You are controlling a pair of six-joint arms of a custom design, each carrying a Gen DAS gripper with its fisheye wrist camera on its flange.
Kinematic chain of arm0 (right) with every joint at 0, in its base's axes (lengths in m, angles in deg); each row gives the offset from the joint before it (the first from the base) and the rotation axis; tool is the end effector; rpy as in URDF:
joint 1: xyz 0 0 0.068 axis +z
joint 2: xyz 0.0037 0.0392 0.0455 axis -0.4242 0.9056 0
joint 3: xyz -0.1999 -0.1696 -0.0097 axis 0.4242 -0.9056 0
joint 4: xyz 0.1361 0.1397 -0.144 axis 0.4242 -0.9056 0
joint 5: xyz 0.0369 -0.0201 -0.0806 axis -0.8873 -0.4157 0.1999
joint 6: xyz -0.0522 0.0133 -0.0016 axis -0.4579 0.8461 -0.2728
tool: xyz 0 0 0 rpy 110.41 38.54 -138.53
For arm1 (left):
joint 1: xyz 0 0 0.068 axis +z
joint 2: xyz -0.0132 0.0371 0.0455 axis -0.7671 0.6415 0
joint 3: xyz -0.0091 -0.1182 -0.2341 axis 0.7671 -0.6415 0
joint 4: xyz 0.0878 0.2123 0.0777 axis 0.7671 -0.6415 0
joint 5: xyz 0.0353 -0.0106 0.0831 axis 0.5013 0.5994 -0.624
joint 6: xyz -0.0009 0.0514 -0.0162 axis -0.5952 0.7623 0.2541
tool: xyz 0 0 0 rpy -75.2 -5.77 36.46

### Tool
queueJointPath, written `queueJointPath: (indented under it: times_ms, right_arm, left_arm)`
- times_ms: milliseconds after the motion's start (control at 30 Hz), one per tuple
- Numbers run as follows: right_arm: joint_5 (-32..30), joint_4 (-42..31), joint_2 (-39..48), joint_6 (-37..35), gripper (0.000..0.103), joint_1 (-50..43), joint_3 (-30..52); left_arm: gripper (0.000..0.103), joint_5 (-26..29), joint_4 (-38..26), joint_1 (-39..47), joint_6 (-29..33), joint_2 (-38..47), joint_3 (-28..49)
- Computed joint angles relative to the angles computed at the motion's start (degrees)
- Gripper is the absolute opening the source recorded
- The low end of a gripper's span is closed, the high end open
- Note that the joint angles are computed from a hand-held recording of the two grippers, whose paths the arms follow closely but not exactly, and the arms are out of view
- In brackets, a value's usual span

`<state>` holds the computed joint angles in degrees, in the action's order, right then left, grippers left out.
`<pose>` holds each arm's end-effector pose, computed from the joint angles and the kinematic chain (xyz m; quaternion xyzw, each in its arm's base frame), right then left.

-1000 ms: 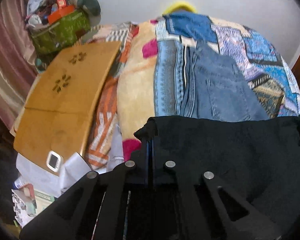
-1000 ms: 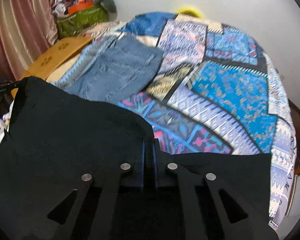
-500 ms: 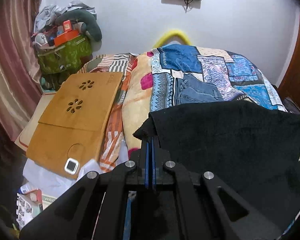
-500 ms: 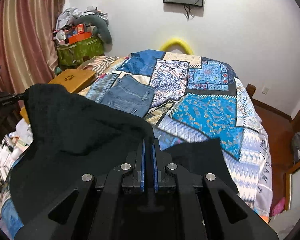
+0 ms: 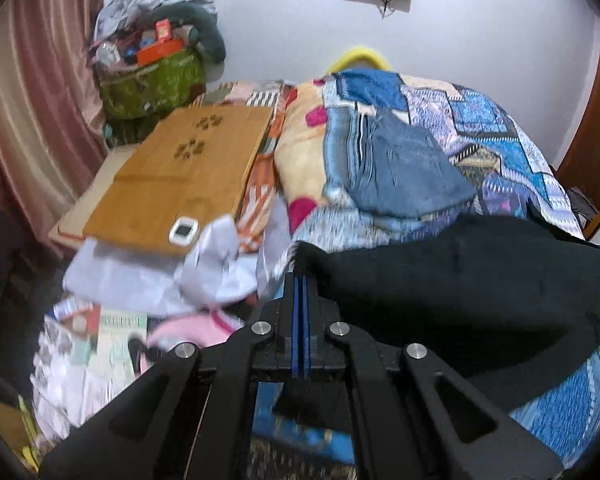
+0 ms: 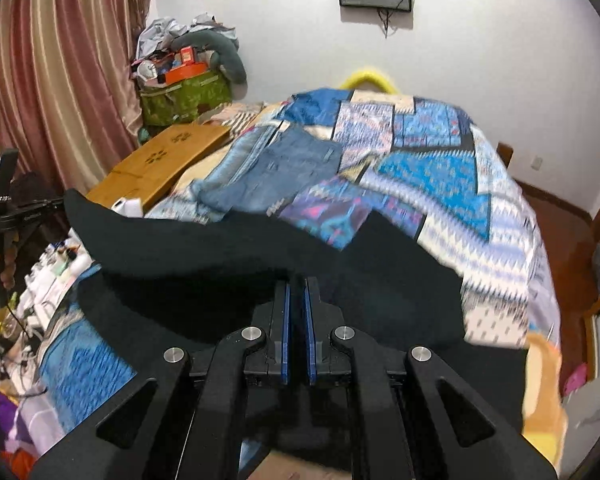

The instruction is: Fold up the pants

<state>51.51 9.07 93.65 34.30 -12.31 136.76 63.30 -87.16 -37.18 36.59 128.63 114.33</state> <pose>0.3166 0.0858 0.3051 -0.3095 0.8690 0.1657 0.3488 0.1930 0.0492 0.2724 -0.2053 0.9153 0.0732 0.3387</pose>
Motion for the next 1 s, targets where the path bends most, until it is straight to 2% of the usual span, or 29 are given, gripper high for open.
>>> queueJointPath:
  times_ms: [133,267,433,533,600,633,700,733,767,800,867,900,1000]
  right_arm:
    - [0.4,1.5,-3.8,0.3,0.006,0.0,-7.4]
    - [-0.5,0.8,-5.1,0.5,0.007,-1.3,-11.5]
    - [0.4,-2.8,-8.0,-2.1,0.010,-1.9,-12.6]
    - [0.8,-4.8,-9.0,-3.4,0.017,-3.2,-10.6]
    - [-0.3,-5.3,-9.1,-3.2,0.029,-4.8,-9.0]
    - [-0.7,-5.2,-9.0,-2.7,0.039,-5.4,-8.0]
    - [-1.5,-4.8,-8.3,-1.7,0.048,-6.4,-5.9]
    - [-1.3,-4.6,-7.4,-1.1,0.055,-6.6,-4.4]
    - [-0.8,-4.4,-6.2,-0.2,0.065,-6.6,-2.7]
    - [-0.2,-4.2,-5.2,0.7,0.070,-6.3,-1.4]
    - [0.1,-3.5,-2.4,2.0,0.080,-6.4,1.8]
    - [0.8,-3.5,-0.1,2.5,0.082,-6.1,4.1]
    - [2.4,-4.2,5.9,3.0,0.084,-5.3,10.2]
  left_arm:
    - [0.000,0.8,-2.0,0.6,-0.6,-5.2,-6.1]
    - [0.000,1.8,-3.3,0.7,-0.9,-7.9,-9.4]
    - [0.001,-0.8,-4.3,-4.8,-3.0,-7.7,-7.6]
    - [0.005,-1.6,-4.5,-8.5,-3.8,-4.7,-3.9]
    - [0.014,-2.7,-4.3,-11.4,-4.6,-2.6,-1.2]
    - [0.017,-3.3,-3.9,-12.9,-5.0,-1.3,0.3]
    - [0.038,-4.2,-3.1,-15.6,-5.5,1.5,3.4]
    - [0.045,-4.5,-2.7,-16.6,-5.6,2.6,4.7]
    - [0.061,-5.1,-1.9,-18.0,-5.8,4.4,6.7]
    - [0.078,-5.8,-1.4,-19.1,-6.1,5.9,8.2]
    - [0.095,-7.7,-0.2,-21.0,-6.5,8.5,10.7]
    - [0.099,-9.2,0.7,-22.3,-6.5,10.8,12.9]
    - [0.100,-10.4,1.9,-23.6,-5.5,15.7,17.3]
